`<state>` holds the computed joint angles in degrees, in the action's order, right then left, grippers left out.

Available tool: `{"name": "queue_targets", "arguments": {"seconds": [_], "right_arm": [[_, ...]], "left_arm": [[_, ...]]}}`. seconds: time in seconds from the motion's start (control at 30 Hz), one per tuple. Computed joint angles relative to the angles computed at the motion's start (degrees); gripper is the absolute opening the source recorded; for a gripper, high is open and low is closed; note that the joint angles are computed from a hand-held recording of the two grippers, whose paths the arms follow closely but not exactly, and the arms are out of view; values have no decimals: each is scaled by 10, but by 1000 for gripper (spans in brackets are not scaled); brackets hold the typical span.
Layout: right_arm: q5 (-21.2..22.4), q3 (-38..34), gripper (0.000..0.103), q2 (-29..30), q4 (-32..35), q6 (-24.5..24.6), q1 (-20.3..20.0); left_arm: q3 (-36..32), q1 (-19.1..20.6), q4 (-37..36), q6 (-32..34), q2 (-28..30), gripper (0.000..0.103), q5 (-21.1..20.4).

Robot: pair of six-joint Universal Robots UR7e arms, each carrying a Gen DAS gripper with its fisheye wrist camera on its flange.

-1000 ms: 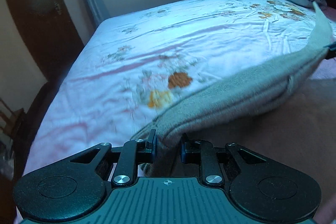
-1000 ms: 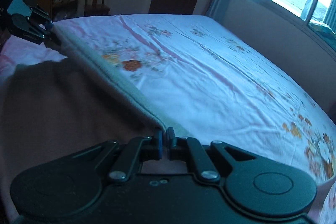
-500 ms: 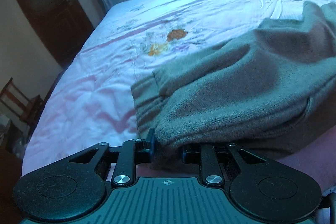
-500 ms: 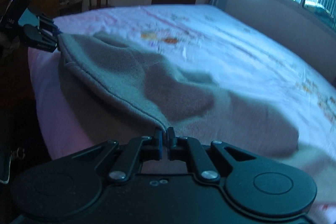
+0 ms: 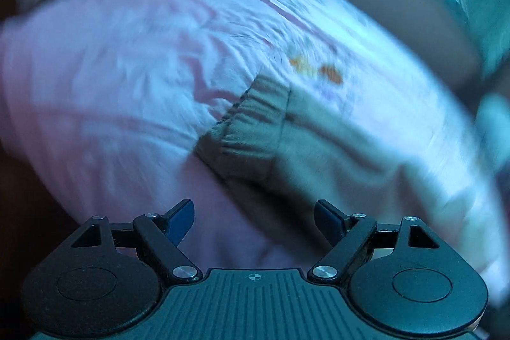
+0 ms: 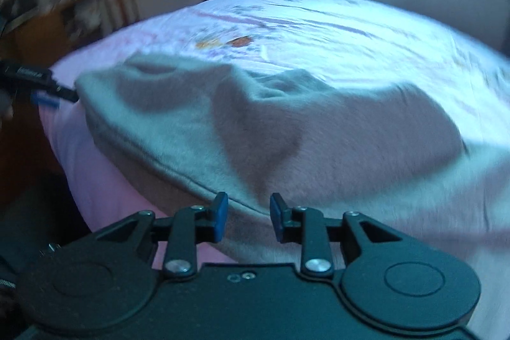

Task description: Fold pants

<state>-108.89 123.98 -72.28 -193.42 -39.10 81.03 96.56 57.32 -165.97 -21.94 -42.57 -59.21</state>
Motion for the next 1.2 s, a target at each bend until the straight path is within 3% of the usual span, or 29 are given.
{"name": "queue_targets", "arguments": {"seconds": [0.13,0.2,0.3,0.37,0.4,0.47,0.53,0.6,0.63,0.67,0.8,0.87,1.03,1.2], "right_arm": [[41,4,30,-41,56,146,-26],[62,5,34,-55,72,216,-40],[82,6,34,-66,86,274,-56],[98,4,34,-68,94,314,-67],[108,1,34,-69,103,337,-74],[124,-3,33,-70,123,373,-85],[129,-8,28,-65,129,385,-89],[115,-16,21,-56,129,402,-86],[113,-16,10,-53,123,412,-86],[111,-16,6,-51,115,424,-86],[117,-29,5,-37,114,460,-90],[118,-28,0,-34,106,453,-89],[107,-1,0,-45,41,385,-60],[103,5,0,-54,38,350,-32]], "left_arm": [[-5,13,-10,-114,7,82,-87],[-16,14,-8,-134,20,82,-99],[-29,13,-30,-145,41,82,-97],[-33,7,-44,-135,51,68,-78],[-44,7,-39,-127,57,51,-78],[-57,6,-23,-114,64,37,-65],[-60,2,-17,-91,66,18,-39],[-60,5,-20,-84,66,18,-38],[-61,6,-18,-79,66,16,-39],[-61,6,-17,-72,66,16,-36],[-58,9,-16,-63,62,16,-39],[-64,11,-13,-55,64,16,-39],[-83,12,-14,-16,67,16,-31],[-87,12,-22,16,64,16,-20]]}}
